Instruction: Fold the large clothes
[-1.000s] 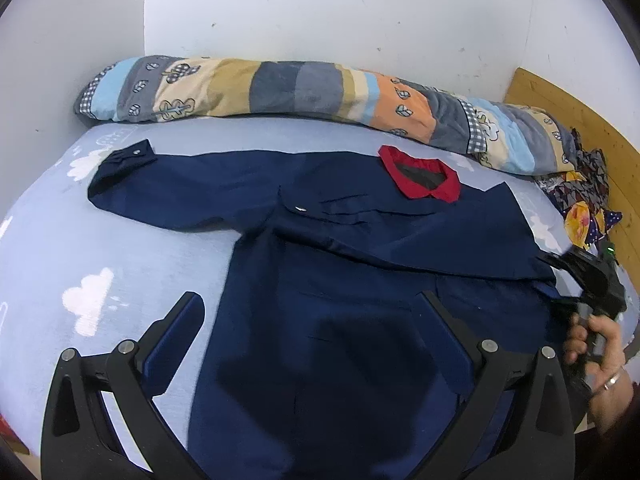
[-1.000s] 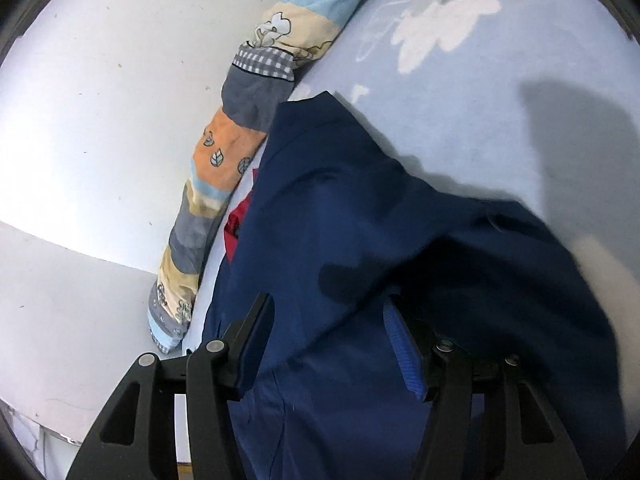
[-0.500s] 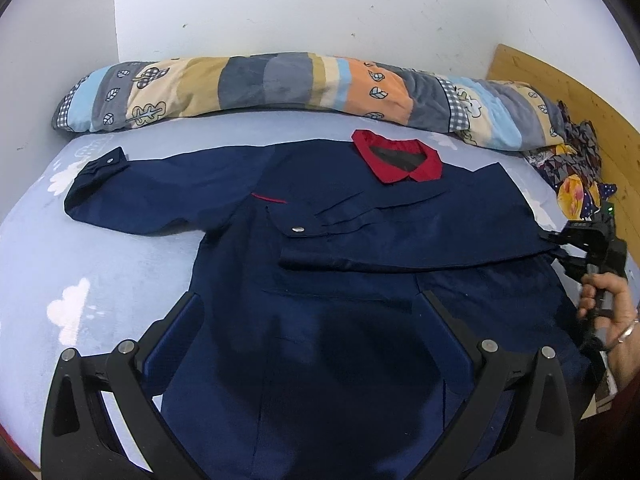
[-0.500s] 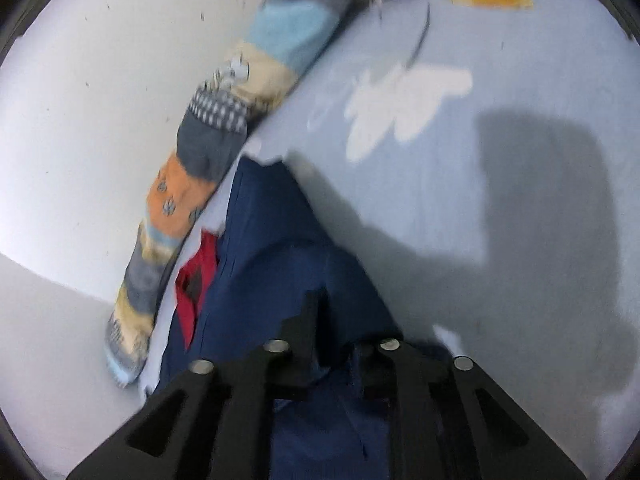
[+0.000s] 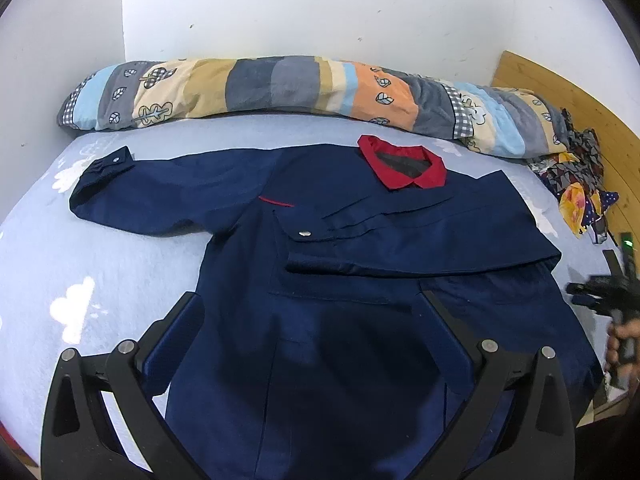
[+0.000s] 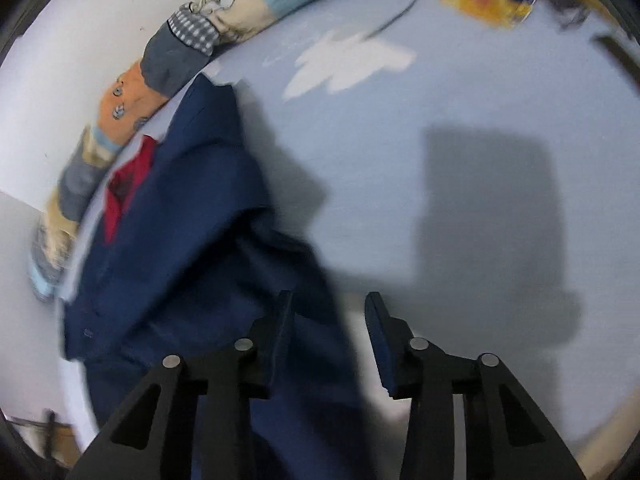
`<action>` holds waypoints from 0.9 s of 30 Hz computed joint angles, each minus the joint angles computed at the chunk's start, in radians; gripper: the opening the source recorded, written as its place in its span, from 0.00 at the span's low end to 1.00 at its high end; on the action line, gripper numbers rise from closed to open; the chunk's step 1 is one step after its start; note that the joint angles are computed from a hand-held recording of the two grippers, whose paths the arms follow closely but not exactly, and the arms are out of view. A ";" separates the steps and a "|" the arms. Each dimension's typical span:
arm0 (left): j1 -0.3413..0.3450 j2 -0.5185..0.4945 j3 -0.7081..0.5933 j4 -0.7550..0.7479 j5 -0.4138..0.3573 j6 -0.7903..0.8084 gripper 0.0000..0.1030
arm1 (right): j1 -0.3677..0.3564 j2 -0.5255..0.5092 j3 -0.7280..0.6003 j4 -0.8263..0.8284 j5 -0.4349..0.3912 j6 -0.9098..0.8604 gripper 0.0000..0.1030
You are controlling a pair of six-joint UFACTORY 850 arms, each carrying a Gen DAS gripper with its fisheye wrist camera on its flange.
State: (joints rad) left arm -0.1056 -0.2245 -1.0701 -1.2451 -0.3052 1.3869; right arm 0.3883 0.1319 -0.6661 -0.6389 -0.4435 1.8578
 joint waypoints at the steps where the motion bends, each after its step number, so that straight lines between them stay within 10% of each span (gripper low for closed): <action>1: 0.002 0.002 0.001 -0.008 -0.007 0.011 1.00 | 0.024 0.042 0.024 -0.022 -0.015 0.022 0.45; 9: 0.000 0.025 0.022 -0.047 -0.024 0.074 1.00 | 0.292 0.362 0.254 -0.239 -0.015 0.470 0.66; 15: -0.015 0.049 0.051 -0.139 0.023 0.207 1.00 | 0.440 0.292 0.276 -0.322 0.010 0.629 0.77; 18: -0.017 0.048 0.061 -0.131 0.050 0.218 1.00 | 0.417 0.225 0.259 -0.188 0.154 0.432 0.38; 19: -0.018 0.047 0.064 -0.120 0.066 0.212 1.00 | 0.428 0.206 0.236 -0.107 0.134 0.328 0.08; 24: -0.003 0.047 0.075 -0.068 0.072 0.179 1.00 | 0.469 0.267 0.196 0.240 0.011 0.043 0.10; 27: -0.006 0.046 0.079 -0.064 0.082 0.188 1.00 | 0.504 0.190 0.077 0.288 -0.291 -0.056 0.16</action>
State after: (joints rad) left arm -0.1121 -0.1784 -0.9914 -1.3092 -0.2231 1.5750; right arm 0.8924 0.3220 -0.5889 -0.3504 -0.7343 1.8016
